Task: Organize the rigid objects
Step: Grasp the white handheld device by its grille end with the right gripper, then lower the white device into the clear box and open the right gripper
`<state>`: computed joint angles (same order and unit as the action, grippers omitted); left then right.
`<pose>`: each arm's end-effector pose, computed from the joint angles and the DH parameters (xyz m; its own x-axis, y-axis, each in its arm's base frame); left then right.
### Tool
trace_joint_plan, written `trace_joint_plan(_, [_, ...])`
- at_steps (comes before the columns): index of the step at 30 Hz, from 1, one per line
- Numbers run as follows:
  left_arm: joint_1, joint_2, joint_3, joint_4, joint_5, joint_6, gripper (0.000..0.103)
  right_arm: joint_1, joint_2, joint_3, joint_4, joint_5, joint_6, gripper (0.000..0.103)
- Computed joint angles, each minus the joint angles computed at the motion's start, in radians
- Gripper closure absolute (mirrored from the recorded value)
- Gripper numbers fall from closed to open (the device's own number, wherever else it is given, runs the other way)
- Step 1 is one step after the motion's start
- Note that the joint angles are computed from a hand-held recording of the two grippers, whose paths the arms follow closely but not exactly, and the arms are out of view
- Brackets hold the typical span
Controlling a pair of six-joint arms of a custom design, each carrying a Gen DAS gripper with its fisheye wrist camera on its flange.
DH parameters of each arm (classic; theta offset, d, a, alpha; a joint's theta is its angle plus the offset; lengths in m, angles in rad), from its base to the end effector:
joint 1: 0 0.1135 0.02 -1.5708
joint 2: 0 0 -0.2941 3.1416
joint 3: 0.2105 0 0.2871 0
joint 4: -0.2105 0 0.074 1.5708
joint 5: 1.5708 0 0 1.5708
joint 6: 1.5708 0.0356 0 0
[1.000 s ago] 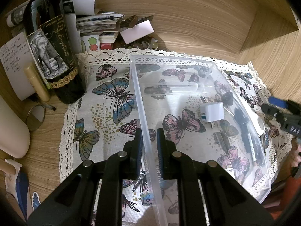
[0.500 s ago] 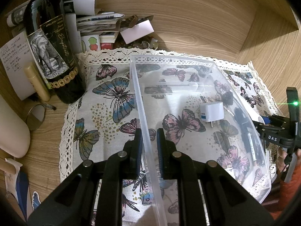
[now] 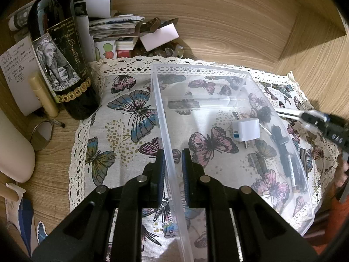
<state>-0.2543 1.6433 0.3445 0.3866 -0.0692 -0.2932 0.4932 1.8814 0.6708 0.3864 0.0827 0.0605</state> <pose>0.2344 -0.0584 0.0659 -0.7934 -0.0917 -0.6017 -0.0202 0.9920 -0.1245 0.3003 0.1581 0.0716 -0.6709 -0.2922 -0.6816 -0.3825 0.9237 -0.0195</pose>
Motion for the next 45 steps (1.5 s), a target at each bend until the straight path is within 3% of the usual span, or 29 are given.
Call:
trace_joint_plan(20, [0.000,0.002,0.000,0.006,0.000,0.006,0.089,0.190,-0.205,0.023,0.051,0.032,-0.074,0.067])
trace_joint_plan(35, [0.001,0.001,-0.002,0.010,0.009,0.009,0.089,0.309,0.043,0.216,-0.079,0.007,-0.107,0.066])
trace_joint_plan(45, [0.002,0.004,-0.006,0.022,0.012,0.006,0.089,0.338,0.125,0.283,-0.179,0.007,-0.140,0.066])
